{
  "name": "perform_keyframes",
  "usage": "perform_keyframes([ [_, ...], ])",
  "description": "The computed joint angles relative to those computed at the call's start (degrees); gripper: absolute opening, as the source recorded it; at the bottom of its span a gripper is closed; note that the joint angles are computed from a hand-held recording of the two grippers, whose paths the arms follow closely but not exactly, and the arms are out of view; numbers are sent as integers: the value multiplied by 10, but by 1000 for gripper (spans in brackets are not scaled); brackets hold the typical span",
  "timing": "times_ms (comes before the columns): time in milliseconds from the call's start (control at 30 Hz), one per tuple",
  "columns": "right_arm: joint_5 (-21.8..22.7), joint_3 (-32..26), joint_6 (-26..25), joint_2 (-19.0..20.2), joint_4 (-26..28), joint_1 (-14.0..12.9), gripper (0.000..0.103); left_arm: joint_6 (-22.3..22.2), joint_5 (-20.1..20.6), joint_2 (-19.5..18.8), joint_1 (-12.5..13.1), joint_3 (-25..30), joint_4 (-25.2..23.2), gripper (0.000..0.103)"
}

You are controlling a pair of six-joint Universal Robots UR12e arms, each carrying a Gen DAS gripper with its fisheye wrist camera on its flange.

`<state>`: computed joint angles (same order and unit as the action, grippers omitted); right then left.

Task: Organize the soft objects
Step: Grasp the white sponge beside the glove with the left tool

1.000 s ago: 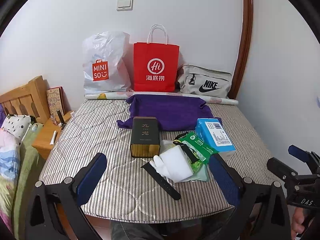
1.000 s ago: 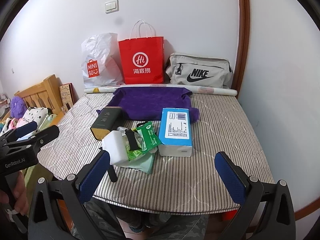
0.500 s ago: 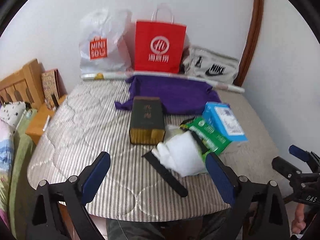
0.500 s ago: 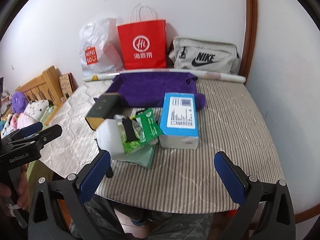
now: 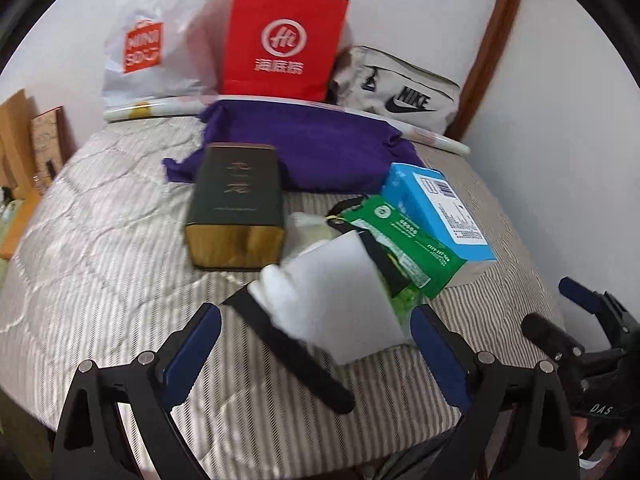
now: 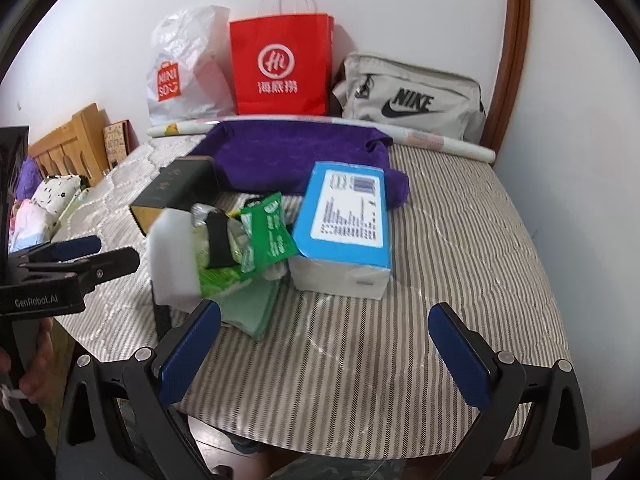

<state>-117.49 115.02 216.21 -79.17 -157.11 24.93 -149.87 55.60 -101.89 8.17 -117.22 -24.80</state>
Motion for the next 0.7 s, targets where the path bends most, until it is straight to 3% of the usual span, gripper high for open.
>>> perform_keyframes([
  [200,34,2,6,4,18,-13,102,12,-42,-18,-4,16,-36,95],
  [333,53,8,8,8,1,-20,102,30,-42,-27,-9,25,-55,77],
  [467,66,10,6,13,-2,-25,102,30,-40,-37,-13,33,-63,70],
  [533,63,9,0,16,-3,-25,102,36,-41,-38,-14,36,-70,55],
  [700,70,9,-3,20,-3,-30,102,47,-60,-27,-8,31,-65,54],
])
